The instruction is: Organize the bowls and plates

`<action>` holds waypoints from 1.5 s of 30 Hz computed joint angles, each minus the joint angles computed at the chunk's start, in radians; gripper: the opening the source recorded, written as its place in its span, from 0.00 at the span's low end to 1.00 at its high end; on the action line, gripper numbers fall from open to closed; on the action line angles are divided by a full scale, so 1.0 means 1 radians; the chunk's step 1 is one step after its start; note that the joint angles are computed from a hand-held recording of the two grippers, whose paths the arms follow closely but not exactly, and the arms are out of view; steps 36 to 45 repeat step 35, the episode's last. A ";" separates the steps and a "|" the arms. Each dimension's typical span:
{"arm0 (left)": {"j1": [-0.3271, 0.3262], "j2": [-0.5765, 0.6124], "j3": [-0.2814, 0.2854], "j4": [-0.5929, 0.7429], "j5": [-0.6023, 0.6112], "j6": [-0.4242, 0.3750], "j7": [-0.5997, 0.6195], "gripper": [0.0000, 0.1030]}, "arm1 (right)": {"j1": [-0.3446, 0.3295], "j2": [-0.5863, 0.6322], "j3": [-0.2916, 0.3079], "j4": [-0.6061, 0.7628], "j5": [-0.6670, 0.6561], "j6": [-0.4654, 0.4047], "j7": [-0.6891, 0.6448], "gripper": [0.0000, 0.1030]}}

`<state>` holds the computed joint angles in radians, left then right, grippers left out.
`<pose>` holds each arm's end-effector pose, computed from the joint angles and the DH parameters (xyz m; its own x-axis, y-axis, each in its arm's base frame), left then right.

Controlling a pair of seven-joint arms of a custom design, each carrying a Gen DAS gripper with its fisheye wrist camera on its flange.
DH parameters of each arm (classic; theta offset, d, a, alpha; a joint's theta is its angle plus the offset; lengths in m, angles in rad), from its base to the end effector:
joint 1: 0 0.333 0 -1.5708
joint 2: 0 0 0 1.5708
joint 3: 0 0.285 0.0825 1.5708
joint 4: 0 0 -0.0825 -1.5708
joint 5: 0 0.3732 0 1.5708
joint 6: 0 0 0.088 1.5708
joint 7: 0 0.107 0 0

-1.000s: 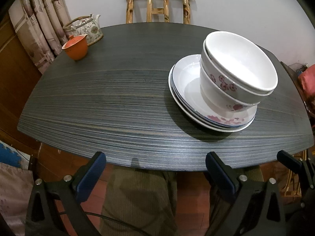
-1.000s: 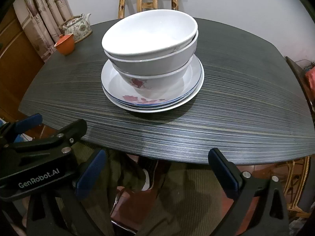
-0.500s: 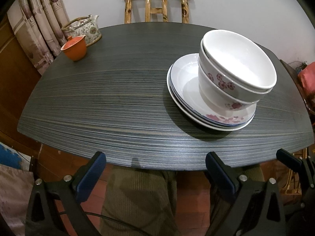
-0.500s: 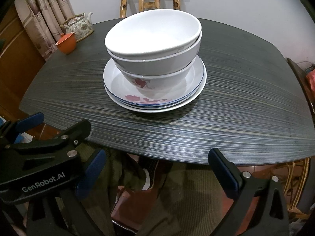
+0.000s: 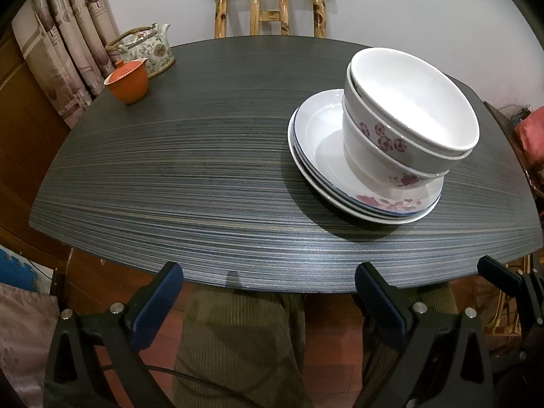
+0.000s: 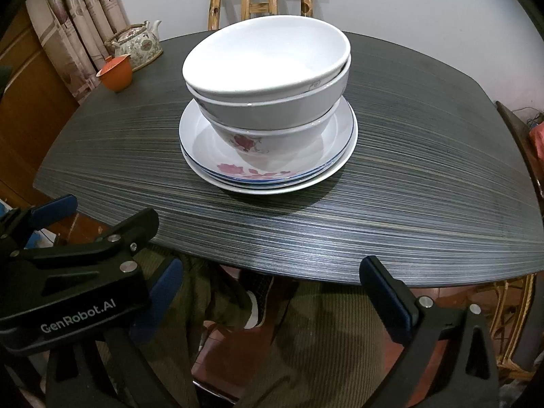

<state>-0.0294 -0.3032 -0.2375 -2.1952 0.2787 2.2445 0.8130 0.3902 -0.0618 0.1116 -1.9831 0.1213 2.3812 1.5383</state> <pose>0.4777 -0.1305 0.5172 0.3511 -0.9359 -0.0301 -0.8434 -0.3021 -0.4443 0.4986 0.2762 0.5149 0.4678 -0.8790 -0.0925 -0.8102 -0.3846 -0.4423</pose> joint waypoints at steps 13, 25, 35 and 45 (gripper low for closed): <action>-0.001 -0.002 0.003 -0.004 -0.006 0.001 0.005 1.00 | -0.003 0.004 0.000 0.000 0.003 0.002 -0.004 1.00; 0.002 -0.018 0.002 -0.025 -0.012 0.040 0.025 1.00 | -0.004 0.003 0.000 -0.001 0.003 0.004 -0.005 1.00; 0.002 0.000 -0.002 -0.003 -0.003 0.007 0.022 1.00 | -0.001 -0.001 0.002 -0.009 -0.004 0.006 0.001 1.00; 0.002 0.000 -0.002 -0.003 -0.003 0.007 0.022 1.00 | -0.001 -0.001 0.002 -0.009 -0.004 0.006 0.001 1.00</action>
